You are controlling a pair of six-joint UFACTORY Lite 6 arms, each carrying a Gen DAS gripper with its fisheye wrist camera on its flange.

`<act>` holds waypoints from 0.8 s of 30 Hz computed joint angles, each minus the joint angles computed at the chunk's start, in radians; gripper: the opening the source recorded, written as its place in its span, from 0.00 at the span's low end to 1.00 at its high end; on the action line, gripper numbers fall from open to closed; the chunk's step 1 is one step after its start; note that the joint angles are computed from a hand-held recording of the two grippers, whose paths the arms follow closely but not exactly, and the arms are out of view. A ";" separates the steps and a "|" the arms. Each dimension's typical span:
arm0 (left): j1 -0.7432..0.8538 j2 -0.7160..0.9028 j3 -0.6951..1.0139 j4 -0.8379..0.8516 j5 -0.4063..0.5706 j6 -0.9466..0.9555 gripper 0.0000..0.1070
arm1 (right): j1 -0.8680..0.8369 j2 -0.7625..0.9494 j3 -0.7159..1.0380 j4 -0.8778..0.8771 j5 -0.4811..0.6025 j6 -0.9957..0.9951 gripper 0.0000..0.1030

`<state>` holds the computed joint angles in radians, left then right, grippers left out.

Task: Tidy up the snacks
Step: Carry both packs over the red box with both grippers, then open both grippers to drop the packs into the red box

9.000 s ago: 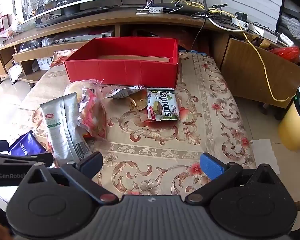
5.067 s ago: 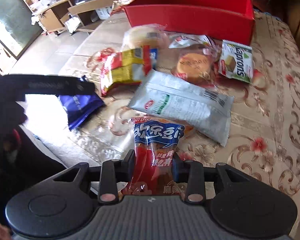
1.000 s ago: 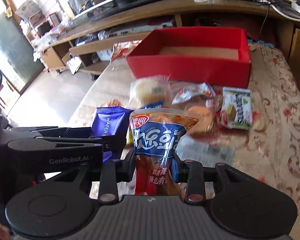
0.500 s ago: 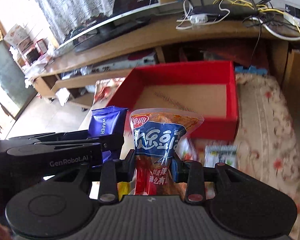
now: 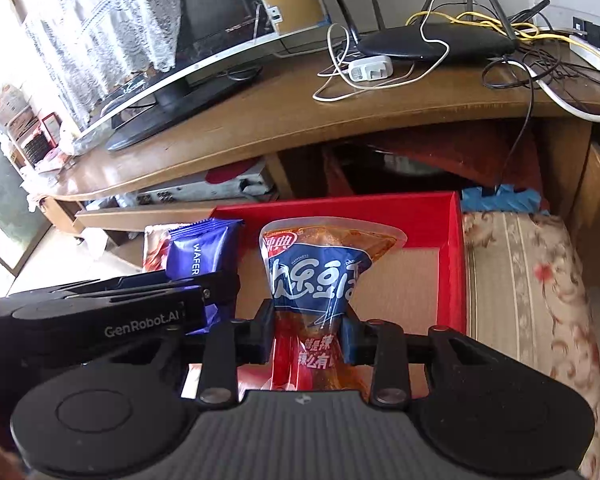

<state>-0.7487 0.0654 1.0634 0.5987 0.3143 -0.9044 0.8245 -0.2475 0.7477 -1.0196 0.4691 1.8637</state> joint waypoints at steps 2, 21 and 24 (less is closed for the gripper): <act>0.006 0.054 0.041 0.024 -0.004 -0.021 0.61 | -0.060 0.028 0.002 -0.016 -0.061 -0.011 0.31; 0.059 0.384 0.201 0.075 -0.021 -0.077 0.61 | -0.261 0.394 0.076 -0.586 -0.286 0.453 0.30; 0.059 0.401 0.208 0.103 -0.015 -0.092 0.63 | -0.270 0.423 0.086 -0.648 -0.289 0.503 0.32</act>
<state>-0.6897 0.4664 1.2715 0.7016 0.2992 -0.9965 0.5549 0.1751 0.8339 -1.6677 0.1801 2.3666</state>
